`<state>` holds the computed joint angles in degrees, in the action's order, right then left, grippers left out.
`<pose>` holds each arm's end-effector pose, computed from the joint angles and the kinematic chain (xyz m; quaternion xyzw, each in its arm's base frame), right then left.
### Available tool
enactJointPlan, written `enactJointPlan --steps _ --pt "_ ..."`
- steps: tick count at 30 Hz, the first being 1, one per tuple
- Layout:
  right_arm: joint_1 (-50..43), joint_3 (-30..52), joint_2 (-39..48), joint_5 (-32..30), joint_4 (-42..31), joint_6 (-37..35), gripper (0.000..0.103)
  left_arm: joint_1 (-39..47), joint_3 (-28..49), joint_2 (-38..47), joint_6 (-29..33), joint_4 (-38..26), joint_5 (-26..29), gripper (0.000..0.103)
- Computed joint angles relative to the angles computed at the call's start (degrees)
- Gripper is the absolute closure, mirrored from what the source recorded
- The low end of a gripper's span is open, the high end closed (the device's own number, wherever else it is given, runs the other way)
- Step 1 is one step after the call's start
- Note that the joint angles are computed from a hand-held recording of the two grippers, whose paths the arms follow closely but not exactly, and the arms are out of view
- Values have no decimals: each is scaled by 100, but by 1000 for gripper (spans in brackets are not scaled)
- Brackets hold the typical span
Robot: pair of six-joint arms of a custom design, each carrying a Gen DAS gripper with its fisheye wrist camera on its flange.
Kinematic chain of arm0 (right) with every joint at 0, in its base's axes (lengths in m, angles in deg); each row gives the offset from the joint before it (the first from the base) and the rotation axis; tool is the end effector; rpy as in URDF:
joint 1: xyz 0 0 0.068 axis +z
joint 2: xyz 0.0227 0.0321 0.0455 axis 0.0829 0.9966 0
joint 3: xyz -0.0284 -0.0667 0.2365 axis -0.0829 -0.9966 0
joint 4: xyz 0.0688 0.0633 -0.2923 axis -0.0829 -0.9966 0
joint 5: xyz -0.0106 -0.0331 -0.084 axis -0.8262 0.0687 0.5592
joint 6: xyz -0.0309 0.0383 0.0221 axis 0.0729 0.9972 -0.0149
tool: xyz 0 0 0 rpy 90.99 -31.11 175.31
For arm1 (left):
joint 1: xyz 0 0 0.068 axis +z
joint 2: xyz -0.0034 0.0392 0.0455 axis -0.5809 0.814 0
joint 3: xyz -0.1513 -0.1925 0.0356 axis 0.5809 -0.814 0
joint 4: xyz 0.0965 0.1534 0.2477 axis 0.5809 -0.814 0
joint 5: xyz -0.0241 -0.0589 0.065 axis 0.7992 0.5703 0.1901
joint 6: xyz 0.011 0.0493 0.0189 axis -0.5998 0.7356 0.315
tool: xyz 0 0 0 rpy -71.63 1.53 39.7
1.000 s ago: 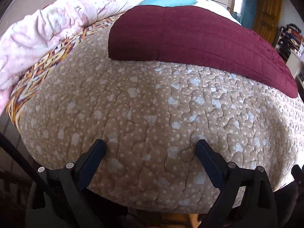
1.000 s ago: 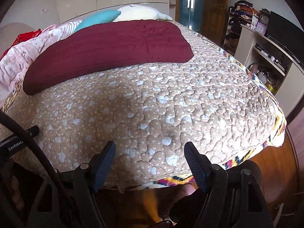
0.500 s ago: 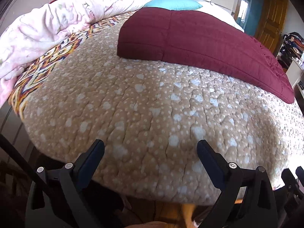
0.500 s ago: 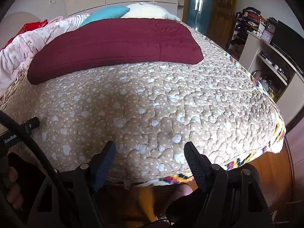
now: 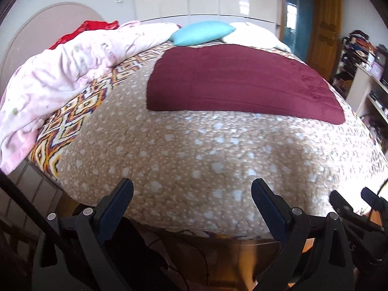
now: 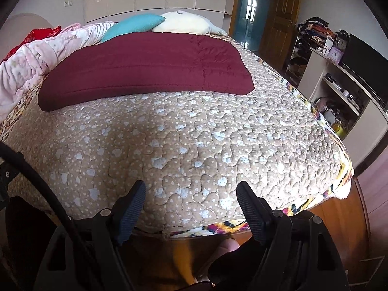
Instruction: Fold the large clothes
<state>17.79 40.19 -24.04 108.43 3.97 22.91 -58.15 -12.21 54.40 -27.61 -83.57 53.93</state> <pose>0.2502 0.0457 0.1612 0.1070 0.9373 -0.0724 0.3238 0.2594 -0.0967 0.1879 0.0137 0.9280 0.0246 0.3715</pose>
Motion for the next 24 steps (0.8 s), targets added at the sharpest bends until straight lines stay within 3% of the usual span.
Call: enactJointPlan --steps 24 --pt "204 193 283 65 -112 -2 22 -133 178 226 -69 -214 133 6"
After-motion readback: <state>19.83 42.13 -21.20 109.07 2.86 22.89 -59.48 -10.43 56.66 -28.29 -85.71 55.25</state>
